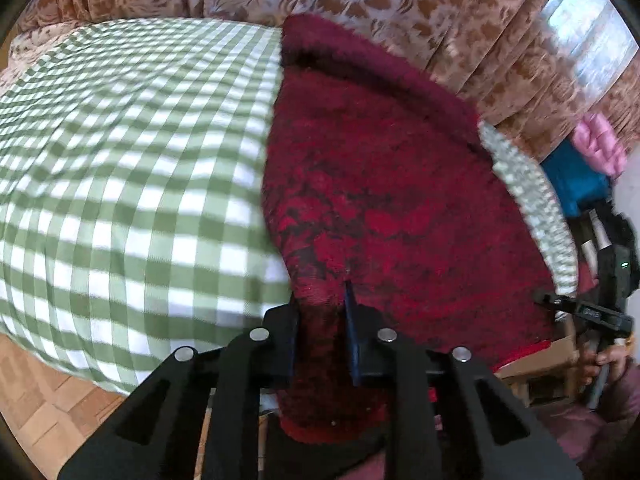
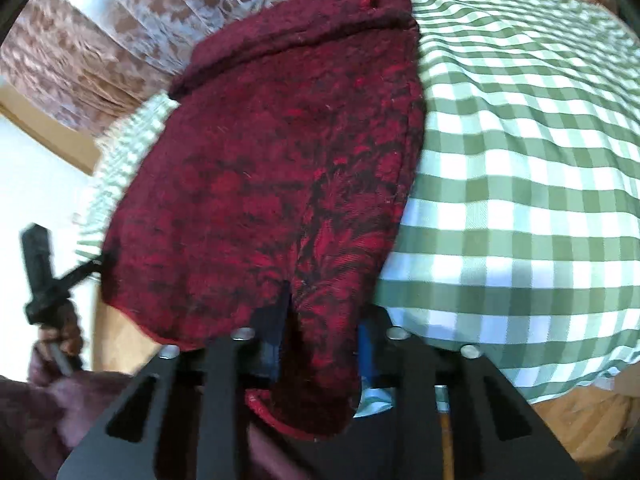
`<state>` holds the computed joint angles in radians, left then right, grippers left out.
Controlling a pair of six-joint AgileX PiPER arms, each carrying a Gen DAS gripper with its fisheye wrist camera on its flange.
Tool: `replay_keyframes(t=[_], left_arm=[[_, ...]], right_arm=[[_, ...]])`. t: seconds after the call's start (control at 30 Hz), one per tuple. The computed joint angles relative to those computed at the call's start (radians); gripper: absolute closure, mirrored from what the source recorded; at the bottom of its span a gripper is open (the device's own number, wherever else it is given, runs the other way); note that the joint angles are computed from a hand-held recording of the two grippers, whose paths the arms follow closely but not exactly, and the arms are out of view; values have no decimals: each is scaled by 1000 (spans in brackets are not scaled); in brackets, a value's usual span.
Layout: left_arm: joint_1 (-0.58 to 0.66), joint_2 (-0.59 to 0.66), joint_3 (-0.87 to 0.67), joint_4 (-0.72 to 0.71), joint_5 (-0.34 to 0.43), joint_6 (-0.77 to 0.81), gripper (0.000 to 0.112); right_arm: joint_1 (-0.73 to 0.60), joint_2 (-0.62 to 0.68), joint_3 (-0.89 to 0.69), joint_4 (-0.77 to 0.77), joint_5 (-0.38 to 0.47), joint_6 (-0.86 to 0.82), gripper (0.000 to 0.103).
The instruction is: Fold small clothes
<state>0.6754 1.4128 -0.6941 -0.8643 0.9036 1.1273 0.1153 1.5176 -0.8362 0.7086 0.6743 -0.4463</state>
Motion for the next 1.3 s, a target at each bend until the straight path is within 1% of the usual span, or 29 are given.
replay_keyframes(t=[0.03, 0.07, 0.13, 0.17, 0.23, 0.3, 0.37, 0.43, 0.5, 0.57, 0.6, 0.63, 0.67, 0.7, 0.73, 0.77, 0.8, 0.83, 0.87, 0.9, 0.97, 1.0, 1.07, 1.13, 1.2, 1.27, 1.3], left_arm=[[32, 9, -37, -29, 77, 3, 96], [49, 13, -60, -49, 122, 4, 96], [81, 42, -121, -109, 235, 5, 97], [84, 65, -160, -158, 288, -1, 97], [65, 85, -198, -204, 304, -15, 98], [4, 127, -254, -247, 263, -54, 100], [-61, 191, -320, -268, 212, -105, 100], [-104, 296, -428, -277, 208, -194, 100], [-141, 375, -532, -258, 188, -294, 100], [-184, 469, -652, -223, 162, -412, 97], [-205, 520, -719, -202, 160, -486, 92], [-212, 588, -802, -198, 197, -560, 76], [-211, 627, -847, -210, 222, -619, 64], [-205, 647, -866, -232, 233, -648, 43], [-191, 652, -869, -284, 230, -652, 33], [-182, 640, -852, -310, 216, -626, 31], [-170, 628, -847, -328, 204, -600, 29], [-163, 623, -845, -333, 199, -589, 28], [-150, 612, -833, -334, 189, -568, 28], [-144, 603, -821, -327, 176, -551, 28], [-144, 554, -757, -277, 117, -463, 28], [-143, 533, -717, -266, 90, -398, 28], [-128, 513, -652, -258, 67, -266, 27], [-113, 486, -569, -273, 47, -151, 23], [-132, 469, -502, -232, -15, -101, 23], [-144, 480, -473, -222, -29, -64, 23], [-151, 484, -466, -218, -43, -70, 23]], right_arm=[[-15, -12, -18, 46, 28, -43, 81], [-30, -22, -31, 91, 53, -85, 82], [-51, -25, -74, 188, 91, -147, 82], [-54, -19, -96, 231, 99, -166, 82], [-69, 11, -144, 328, 113, -205, 82], [-89, 77, -215, 407, 121, -214, 82], [-88, 140, -288, 417, 94, -174, 82], [-100, 208, -363, 402, 84, -113, 82], [-108, 297, -461, 366, 79, -22, 82], [-106, 389, -582, 284, 83, 106, 82], [-111, 423, -619, 264, 94, 145, 82], [-107, 475, -682, 237, 113, 209, 79], [-110, 508, -724, 220, 134, 248, 72], [-115, 536, -757, 217, 159, 282, 66], [-125, 552, -771, 241, 177, 288, 47], [-139, 557, -764, 305, 186, 262, 29], [-150, 551, -745, 370, 177, 209, 23], [-155, 537, -727, 399, 162, 173, 16], [-157, 511, -711, 393, 135, 154, 12], [-163, 497, -700, 395, 128, 140, 12], [-175, 471, -680, 370, 131, 126, 12], [-175, 455, -671, 333, 125, 130, 12], [-168, 404, -625, 225, 102, 137, 12], [-164, 369, -572, 168, 89, 121, 12], [-137, 324, -501, 79, 49, 114, 12], [-107, 320, -475, 9, 10, 129, 12], [-95, 321, -462, -17, -14, 136, 13]])
